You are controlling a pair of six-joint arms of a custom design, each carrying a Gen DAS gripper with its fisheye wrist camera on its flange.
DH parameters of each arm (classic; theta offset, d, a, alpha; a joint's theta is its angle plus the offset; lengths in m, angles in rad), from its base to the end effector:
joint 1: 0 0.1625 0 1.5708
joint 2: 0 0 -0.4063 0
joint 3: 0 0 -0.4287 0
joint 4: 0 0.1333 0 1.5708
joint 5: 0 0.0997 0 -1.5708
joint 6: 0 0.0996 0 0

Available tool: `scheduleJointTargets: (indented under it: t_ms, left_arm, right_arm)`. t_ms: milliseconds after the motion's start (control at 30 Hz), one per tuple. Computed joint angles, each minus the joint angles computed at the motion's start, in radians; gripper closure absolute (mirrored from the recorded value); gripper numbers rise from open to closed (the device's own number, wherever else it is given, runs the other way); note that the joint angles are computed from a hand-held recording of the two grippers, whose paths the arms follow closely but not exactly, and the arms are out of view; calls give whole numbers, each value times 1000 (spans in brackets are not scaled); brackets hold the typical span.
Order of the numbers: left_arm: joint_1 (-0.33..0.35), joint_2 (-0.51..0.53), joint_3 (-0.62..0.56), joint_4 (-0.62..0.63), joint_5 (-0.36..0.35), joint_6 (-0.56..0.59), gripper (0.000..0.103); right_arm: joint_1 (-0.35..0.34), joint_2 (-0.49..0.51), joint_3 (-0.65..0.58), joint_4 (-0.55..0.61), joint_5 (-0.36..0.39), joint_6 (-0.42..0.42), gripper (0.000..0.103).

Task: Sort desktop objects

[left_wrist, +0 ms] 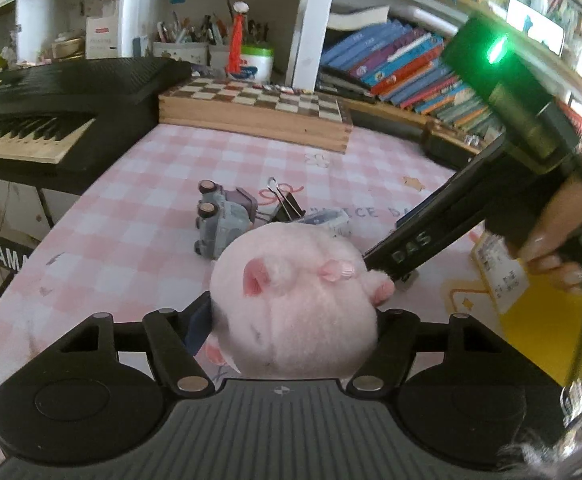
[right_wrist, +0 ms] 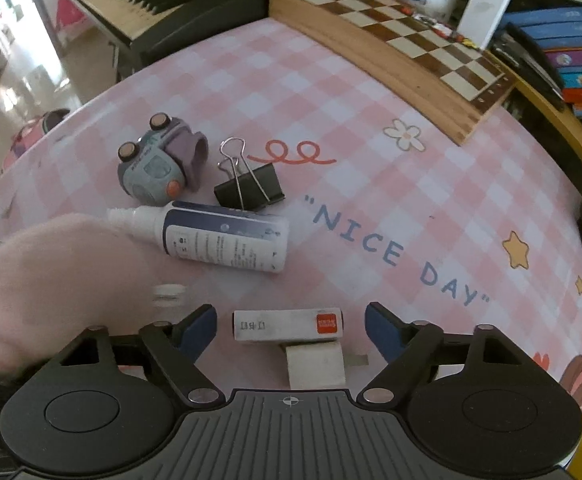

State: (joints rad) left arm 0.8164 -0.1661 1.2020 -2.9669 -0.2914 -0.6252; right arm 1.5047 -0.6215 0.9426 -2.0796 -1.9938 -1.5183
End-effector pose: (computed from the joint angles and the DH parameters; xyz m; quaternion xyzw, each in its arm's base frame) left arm -0.3282 -0.6832 -0.1308 -0.0558 0.7946 -0.4846 0.3616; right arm 0.0359 -0.8563 0.1931 0.6316 -0.7410 -0.0844 0.2120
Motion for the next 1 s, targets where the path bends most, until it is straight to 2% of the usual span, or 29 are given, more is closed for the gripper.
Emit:
scheduleJointTargets:
  t_ms: [33,100,133,167,467,733,1000]
  left_arm:
    - [-7,-8,18,-13,6,-8,36]
    - [-19,-25,47,-24,18,-30,36]
    - [-24,-34,62,-23,24,-46,36]
    - [-29,-42,74,-18,29,-64,36]
    - [-58,-72,125,-45,64,-77,36]
    - [-94,-115,202,-72,83,-98,36]
    - [-153,-171,301,-78,89,-139,36]
  right_arm:
    - [1,4,-4,1,-6,-7,34]
    - [-1,8,-15,27,-2,-2,41]
    - [-1,9,-19,36,0,0,48]
    - [-2,7,-17,33,7,-2,49]
    - [-14,-89,69,51,133,0,49]
    - [-32,-217,168,89,265,89,49]
    - [-74,-373,307,53,413,167,49]
